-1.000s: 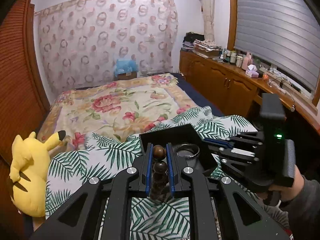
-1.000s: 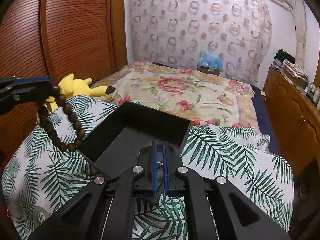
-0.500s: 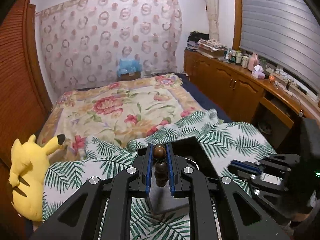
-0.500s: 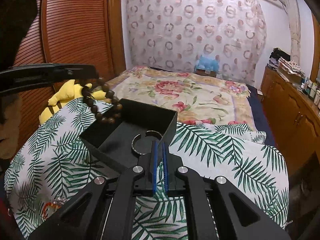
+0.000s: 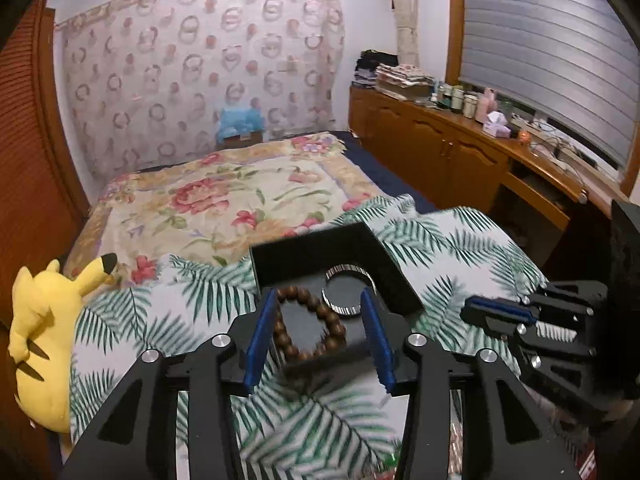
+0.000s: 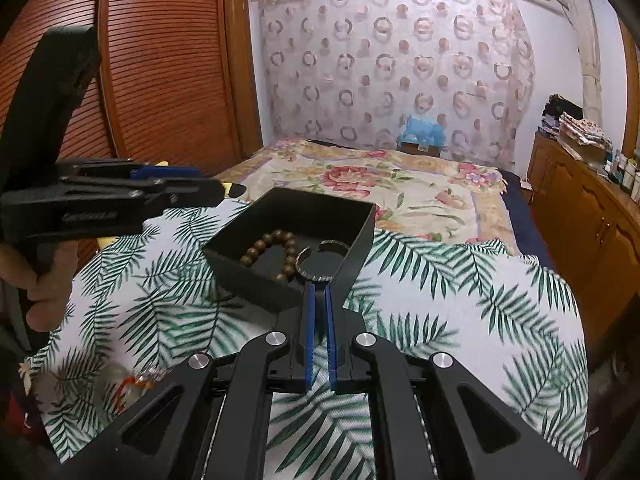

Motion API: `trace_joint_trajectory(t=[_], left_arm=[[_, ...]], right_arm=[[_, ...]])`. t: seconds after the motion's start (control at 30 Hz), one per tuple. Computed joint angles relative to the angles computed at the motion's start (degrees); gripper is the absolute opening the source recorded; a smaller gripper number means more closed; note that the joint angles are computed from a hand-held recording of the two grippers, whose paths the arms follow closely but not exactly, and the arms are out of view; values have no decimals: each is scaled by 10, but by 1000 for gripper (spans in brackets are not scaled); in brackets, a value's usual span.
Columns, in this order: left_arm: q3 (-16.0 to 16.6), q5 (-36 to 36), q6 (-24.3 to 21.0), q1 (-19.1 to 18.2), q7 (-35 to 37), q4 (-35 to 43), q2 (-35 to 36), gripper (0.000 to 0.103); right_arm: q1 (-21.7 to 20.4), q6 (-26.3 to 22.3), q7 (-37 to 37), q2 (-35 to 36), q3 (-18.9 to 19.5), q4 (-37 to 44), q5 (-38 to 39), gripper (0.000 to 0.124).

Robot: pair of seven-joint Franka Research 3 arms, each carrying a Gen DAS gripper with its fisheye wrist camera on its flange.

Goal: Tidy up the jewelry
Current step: 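Carry the bead bracelet into the box with left tool while right tool carries a ring, then grasp the red string bracelet with the left tool while the right tool grasps the jade bangle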

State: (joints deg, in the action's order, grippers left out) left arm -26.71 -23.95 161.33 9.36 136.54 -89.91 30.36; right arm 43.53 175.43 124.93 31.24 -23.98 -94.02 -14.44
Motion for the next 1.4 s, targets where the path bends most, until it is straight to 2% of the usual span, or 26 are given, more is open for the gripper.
trace_joint_trajectory(t=[0.1,0.17,0.23,0.37,0.5,0.6,0.73,1.0,1.07,1.23,1.4], left_arm=[[-28,-38,13,35,38,-54,-28,44],[-47,-75,18,58,72,-89,-47,51],[-63,-118,27,78,117,-125,-68,52],[-62,-185,21,91,176,-173,-99,53],[-49,-247,5,96,213,-212,-129,53],[-30,-272,-8,88,224,-230,-142,53],[-8,-310,-20,76,249,-251,-158,53],[41,-350,-47,30,271,-267,-164,52],[53,-357,-50,17,278,-270,-166,44],[85,-360,-43,-23,278,-274,-167,35],[103,-359,-38,-45,273,-273,-165,24]], right_arm=[[33,18,21,-14,-26,-34,-6,7],[59,31,33,-25,-45,-58,-7,7],[91,39,44,-30,-73,-76,-7,7],[169,50,59,-34,-141,-110,-9,9],[228,56,61,-35,-190,-138,8,11],[254,57,53,-37,-204,-156,28,12],[281,49,42,-34,-217,-170,50,24],[305,36,55,-33,-226,-187,61,26],[304,36,59,-34,-224,-188,58,26],[300,31,66,-28,-215,-184,52,26],[306,32,79,-27,-221,-185,41,26]])
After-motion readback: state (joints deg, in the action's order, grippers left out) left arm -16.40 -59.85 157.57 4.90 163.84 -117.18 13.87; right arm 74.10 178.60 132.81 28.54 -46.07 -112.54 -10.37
